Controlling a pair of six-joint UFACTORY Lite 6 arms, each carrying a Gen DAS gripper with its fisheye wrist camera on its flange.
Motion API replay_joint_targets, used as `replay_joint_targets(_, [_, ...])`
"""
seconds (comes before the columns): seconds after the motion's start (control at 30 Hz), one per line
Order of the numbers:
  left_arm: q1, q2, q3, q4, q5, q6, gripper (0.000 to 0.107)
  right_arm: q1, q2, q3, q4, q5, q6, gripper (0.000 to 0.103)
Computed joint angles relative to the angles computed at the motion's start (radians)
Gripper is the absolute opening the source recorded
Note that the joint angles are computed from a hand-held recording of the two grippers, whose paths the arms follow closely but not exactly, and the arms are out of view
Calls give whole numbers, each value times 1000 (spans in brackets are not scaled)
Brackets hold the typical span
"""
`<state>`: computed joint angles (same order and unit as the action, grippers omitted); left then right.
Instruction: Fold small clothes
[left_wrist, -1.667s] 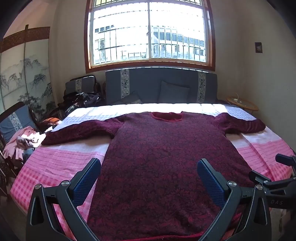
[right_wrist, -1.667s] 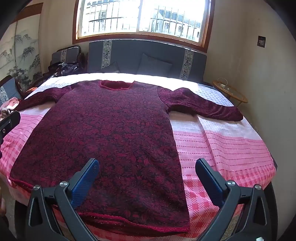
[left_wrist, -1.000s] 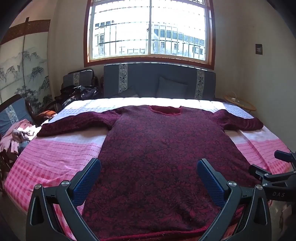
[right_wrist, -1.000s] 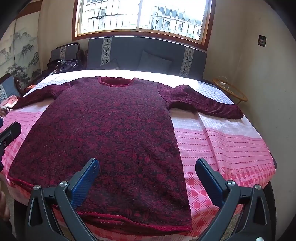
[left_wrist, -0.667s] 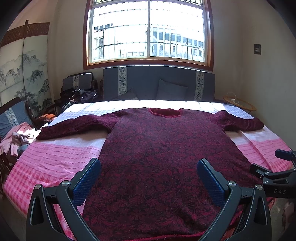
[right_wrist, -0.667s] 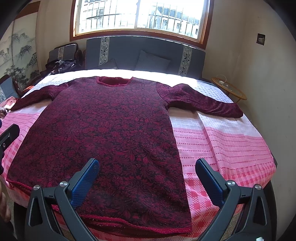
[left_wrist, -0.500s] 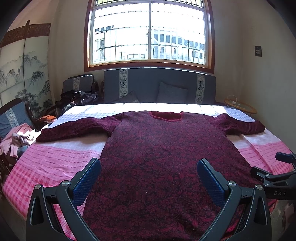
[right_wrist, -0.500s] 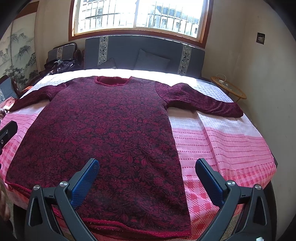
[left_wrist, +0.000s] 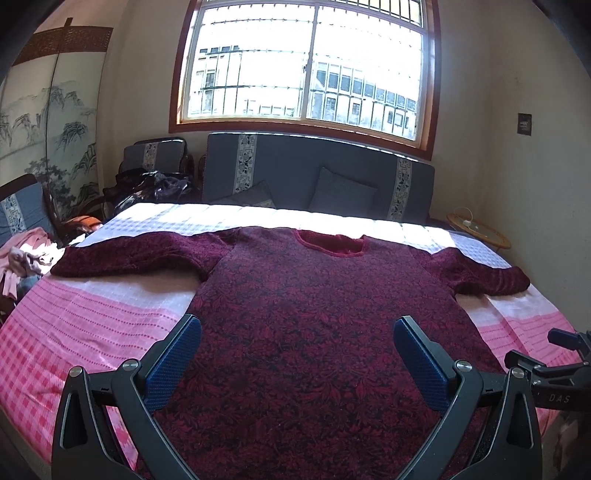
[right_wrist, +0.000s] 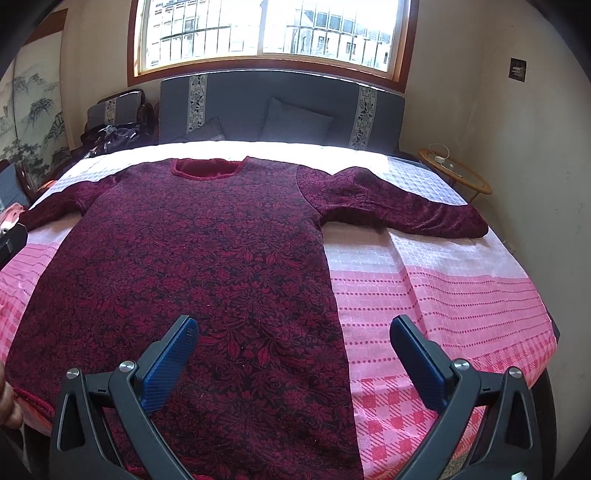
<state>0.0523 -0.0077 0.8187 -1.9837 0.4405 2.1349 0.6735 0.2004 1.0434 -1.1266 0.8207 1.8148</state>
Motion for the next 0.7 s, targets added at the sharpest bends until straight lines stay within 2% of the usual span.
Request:
replay_joint_targets(0.13, [-25,26,-5,-84,-23,95,103,-43,-2,-9,-18,-32,1,103])
replay_joint_targets(0.3, [-81,57,-24,-363,-53,395,103,-102,-5,-23,-42,-69,-1,103])
replay_joint_targets(0.5, [-97,204,56,-397,-54,406,103,-191,-9,-37,-84,-125,-9,103])
replay_joint_targets(0.63, [-105,267,73,-514,-39,506,103,-268,-23,-61,-125,-183,1,103])
replay_joint_targets(0.7, [-102,286,87,-464,-35,462,103,-312,-26,-67,-141,-218,-8,103])
